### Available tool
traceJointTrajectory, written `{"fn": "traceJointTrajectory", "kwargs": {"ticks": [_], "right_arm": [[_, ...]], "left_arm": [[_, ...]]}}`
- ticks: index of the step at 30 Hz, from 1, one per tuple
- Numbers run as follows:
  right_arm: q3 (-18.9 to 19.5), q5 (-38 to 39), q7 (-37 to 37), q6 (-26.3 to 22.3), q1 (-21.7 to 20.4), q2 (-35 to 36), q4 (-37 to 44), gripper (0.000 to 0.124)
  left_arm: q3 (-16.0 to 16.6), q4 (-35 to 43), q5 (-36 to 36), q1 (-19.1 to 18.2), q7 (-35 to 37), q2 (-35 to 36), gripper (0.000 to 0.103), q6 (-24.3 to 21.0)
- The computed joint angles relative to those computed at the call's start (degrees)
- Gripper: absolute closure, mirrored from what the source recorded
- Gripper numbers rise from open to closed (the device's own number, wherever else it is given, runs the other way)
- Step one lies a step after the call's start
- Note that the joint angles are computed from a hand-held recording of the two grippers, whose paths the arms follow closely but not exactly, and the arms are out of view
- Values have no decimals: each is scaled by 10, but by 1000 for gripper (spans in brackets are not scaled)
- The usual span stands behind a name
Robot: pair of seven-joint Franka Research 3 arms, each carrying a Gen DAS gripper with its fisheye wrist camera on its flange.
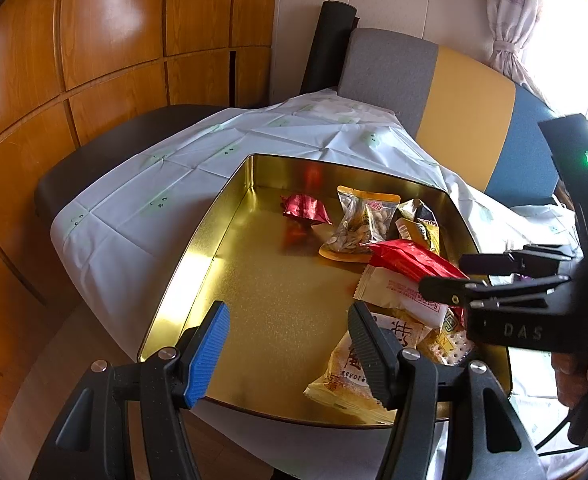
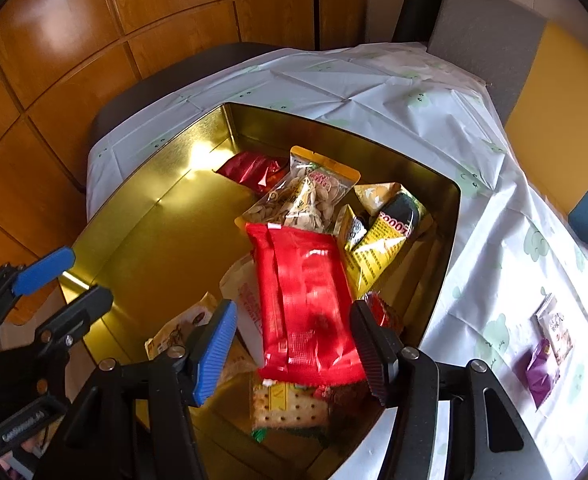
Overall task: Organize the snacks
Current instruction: 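Lower the red pack into the gold tray and open the right gripper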
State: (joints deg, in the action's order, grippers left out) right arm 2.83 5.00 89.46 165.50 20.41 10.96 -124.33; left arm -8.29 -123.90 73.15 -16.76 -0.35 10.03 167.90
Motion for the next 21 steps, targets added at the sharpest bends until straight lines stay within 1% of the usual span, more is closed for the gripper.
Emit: {"fn": "traceJointTrajectory", "kwargs": {"ticks": [1, 3, 4, 7, 11, 14, 17, 21], "right_arm": [[-4, -8, 6, 2, 4, 0, -2, 78], [-21, -47, 39, 1, 19, 3, -1, 88], [-21, -50, 42, 3, 18, 5, 0, 90], [-14, -42, 39, 4, 11, 10, 4, 92], [-17, -52, 50, 4, 15, 15, 11, 92], [-5, -25, 29, 17, 3, 7, 2, 92], [-3, -14, 25, 32, 1, -5, -12, 90], [-3, -3, 22, 54, -1, -26, -33, 85]], "left_arm": [[0, 1, 1, 0, 0, 0, 41, 0], [0, 0, 2, -1, 0, -1, 41, 0], [0, 1, 2, -1, 1, -1, 41, 0], [-1, 0, 2, -1, 2, -2, 41, -1], [-1, -1, 4, -1, -3, -4, 41, -2], [-1, -1, 8, 0, -7, -6, 41, -2], [-2, -1, 10, 1, -9, -6, 41, -2], [-3, -2, 14, 1, -11, -7, 41, -2]]}}
